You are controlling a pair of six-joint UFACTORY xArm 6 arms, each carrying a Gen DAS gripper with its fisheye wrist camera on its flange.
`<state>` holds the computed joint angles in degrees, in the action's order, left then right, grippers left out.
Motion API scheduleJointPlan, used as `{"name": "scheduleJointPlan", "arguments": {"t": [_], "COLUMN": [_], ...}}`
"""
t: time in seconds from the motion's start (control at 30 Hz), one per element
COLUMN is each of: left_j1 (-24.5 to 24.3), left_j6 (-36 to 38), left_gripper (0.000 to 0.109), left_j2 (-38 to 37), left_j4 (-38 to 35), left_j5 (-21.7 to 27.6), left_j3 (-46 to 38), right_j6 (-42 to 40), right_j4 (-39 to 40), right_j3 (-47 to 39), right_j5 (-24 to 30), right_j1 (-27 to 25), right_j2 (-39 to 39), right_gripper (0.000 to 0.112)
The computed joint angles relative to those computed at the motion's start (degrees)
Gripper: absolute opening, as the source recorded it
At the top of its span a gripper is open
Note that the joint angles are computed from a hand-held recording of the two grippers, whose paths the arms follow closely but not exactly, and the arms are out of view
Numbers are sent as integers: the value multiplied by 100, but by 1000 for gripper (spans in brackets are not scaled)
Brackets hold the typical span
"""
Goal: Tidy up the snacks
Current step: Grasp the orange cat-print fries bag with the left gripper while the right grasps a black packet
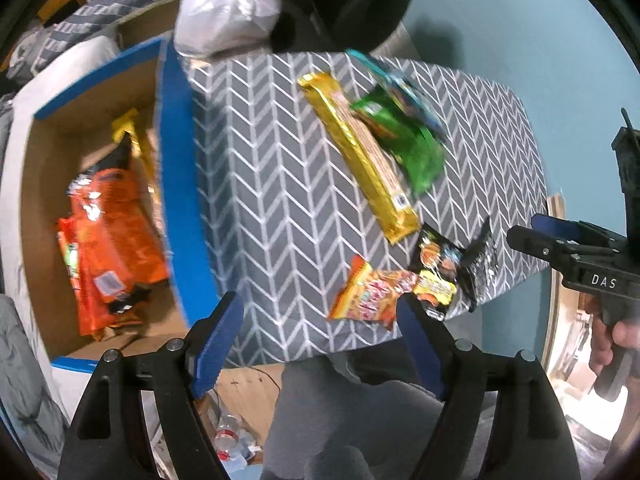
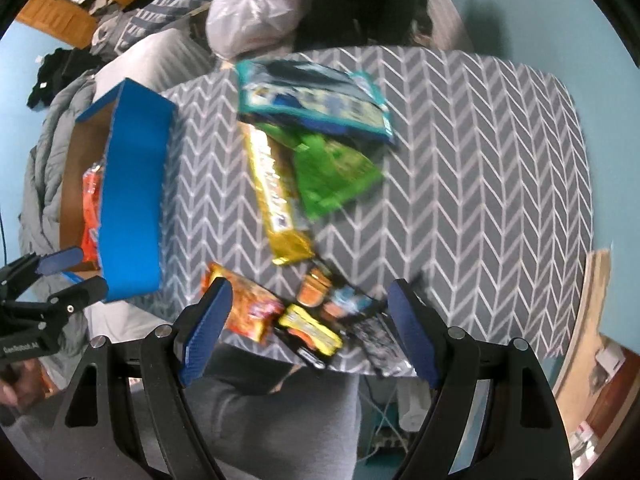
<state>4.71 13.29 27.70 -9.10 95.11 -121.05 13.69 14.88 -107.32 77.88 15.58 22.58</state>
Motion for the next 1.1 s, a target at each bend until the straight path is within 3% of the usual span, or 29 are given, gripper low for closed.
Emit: {"name": "scheduleJointPlan", "arguments": {"t": [0.3,0.43,0.83,1.1], "left_j1": [-228,-308,-507,-629], "left_j6": [-138,-214,-551,-587], "left_gripper": [80,87,87,87], "left_j2": [-114,-242,-533,-705], "left_j4": [-141,-190,-100,188], "left_j5": [-50,-202,-594,-969], "left_j3": [639,1000,2000,2489], "right_j6": [-311,-605,-1586,-1743], "right_j4": [44,74,-69,-527], "right_j3": [1516,2064,2657,2816], "right_j5": [-427,-569,-837,-1051], "right_j1": [-313,-405,-274,-26], "right_j2": [-819,-1066,-1075,-959], "right_gripper": [80,80,80,80]}}
